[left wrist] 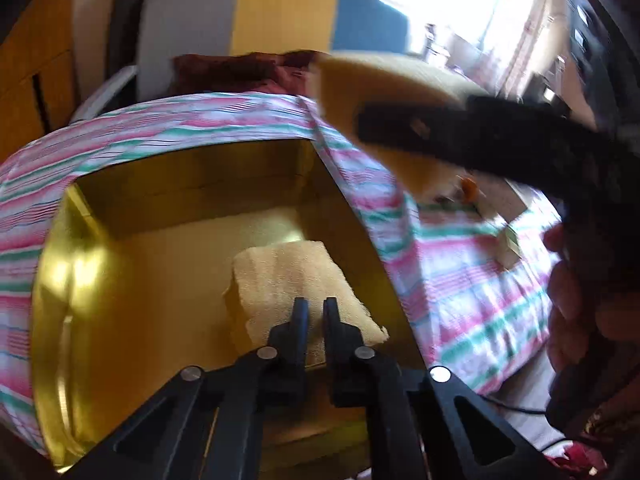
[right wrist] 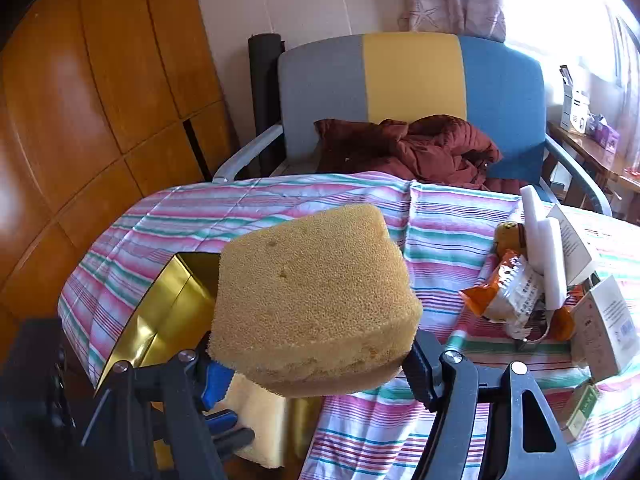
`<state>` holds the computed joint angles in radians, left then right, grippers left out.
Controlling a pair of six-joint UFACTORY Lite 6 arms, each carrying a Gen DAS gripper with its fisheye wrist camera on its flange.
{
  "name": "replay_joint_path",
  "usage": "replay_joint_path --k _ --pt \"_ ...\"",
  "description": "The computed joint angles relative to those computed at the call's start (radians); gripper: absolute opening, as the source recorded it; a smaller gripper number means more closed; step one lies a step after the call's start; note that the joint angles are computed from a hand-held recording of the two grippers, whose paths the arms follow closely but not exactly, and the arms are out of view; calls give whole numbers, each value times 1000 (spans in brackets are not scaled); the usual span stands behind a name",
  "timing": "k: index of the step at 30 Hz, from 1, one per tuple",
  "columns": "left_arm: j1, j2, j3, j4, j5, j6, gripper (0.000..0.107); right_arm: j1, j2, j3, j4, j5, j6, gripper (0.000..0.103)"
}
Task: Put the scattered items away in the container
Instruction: 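Carry both yellow sponges over the gold tray with both tools, then lower the sponges into the tray and open both tools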
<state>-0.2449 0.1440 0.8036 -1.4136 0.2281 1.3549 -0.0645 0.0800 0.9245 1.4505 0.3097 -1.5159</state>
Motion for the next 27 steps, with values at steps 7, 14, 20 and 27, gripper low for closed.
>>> replay_joint_path --k 7,14,20,27 --pt "270 116 119 -91 -5 138 2 103 57 41 -16 -35 30 71" --pt "402 347 388 23 55 39 2 223 259 209 -199 -35 262 71" --pt "426 424 524 223 144 -214 24 308 513 468 -567 -27 722 71" --pt "456 329 451 207 135 -233 30 328 694 669 -633 -11 907 87"
